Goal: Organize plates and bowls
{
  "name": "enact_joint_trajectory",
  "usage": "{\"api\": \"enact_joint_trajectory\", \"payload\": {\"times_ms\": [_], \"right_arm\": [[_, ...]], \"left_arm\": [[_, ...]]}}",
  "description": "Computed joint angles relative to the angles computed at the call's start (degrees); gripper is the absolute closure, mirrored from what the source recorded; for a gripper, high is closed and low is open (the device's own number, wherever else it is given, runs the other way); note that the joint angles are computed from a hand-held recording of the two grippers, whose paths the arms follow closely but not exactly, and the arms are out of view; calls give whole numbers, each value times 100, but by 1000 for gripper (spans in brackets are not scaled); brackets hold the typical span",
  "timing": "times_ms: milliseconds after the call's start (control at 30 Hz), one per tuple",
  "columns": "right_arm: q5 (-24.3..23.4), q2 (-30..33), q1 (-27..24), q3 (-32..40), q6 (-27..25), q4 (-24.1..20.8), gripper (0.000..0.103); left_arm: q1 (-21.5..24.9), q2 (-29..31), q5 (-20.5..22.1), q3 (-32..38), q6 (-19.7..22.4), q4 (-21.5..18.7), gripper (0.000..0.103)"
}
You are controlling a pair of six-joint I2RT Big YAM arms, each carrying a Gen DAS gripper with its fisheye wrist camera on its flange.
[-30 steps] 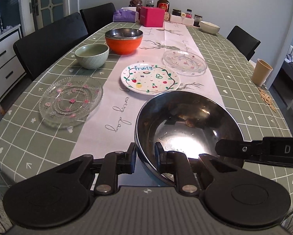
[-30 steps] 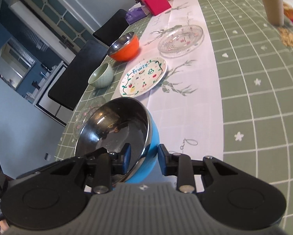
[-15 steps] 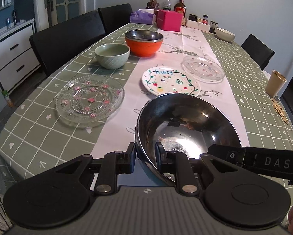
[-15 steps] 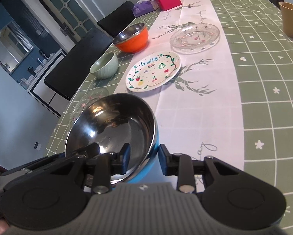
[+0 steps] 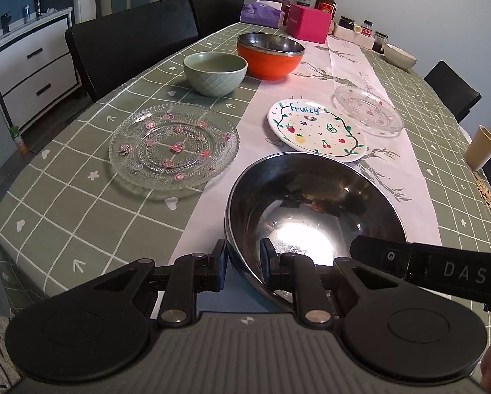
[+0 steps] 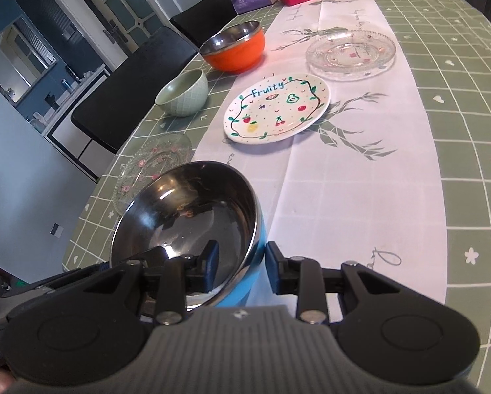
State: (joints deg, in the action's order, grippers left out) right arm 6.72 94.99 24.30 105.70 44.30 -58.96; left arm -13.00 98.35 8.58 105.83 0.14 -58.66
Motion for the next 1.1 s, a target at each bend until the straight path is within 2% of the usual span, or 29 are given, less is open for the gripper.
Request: {"api": "enact_joint_trajectory", "payload": {"times_ms": [100,267,333,467,567,600,633,700,767,833,1000,1100], "right_arm": [[31,34,12,44,-53,4,72],[81,71,28,68,-106,9,71],[118,78,42,75,-170,28,71],[137,93,64,58,-139,109,71],[159,148,86,124,-170,100,71],[161,165,82,138,-180,111,71],[155,176,79,146,-167,127,69],[139,184,63,162,-116,128,66],[222,222,63,271,-139,12,55],[498,220,103,322,-236,-19,47],[776,176,154,347,-511,40,44],[874,146,153,340,-585,64,33]], "left_arm": [[-2,2,-47,-25,-37,25,79],[8,-98,7,-223,-42,351,76],[-1,-132,-38,-285,-24,439,72],[-7,-145,-177,-323,-2,571,72],[32,-157,-183,-359,-51,706,62],[62,-165,-84,-369,-63,744,52],[99,-188,77,-404,-64,825,47],[110,-262,87,-493,-14,1013,45],[105,-352,2,-611,20,1253,40],[108,-393,-24,-660,18,1398,33],[120,-408,17,-610,33,1409,32],[120,-447,-78,-621,75,1479,32]]}}
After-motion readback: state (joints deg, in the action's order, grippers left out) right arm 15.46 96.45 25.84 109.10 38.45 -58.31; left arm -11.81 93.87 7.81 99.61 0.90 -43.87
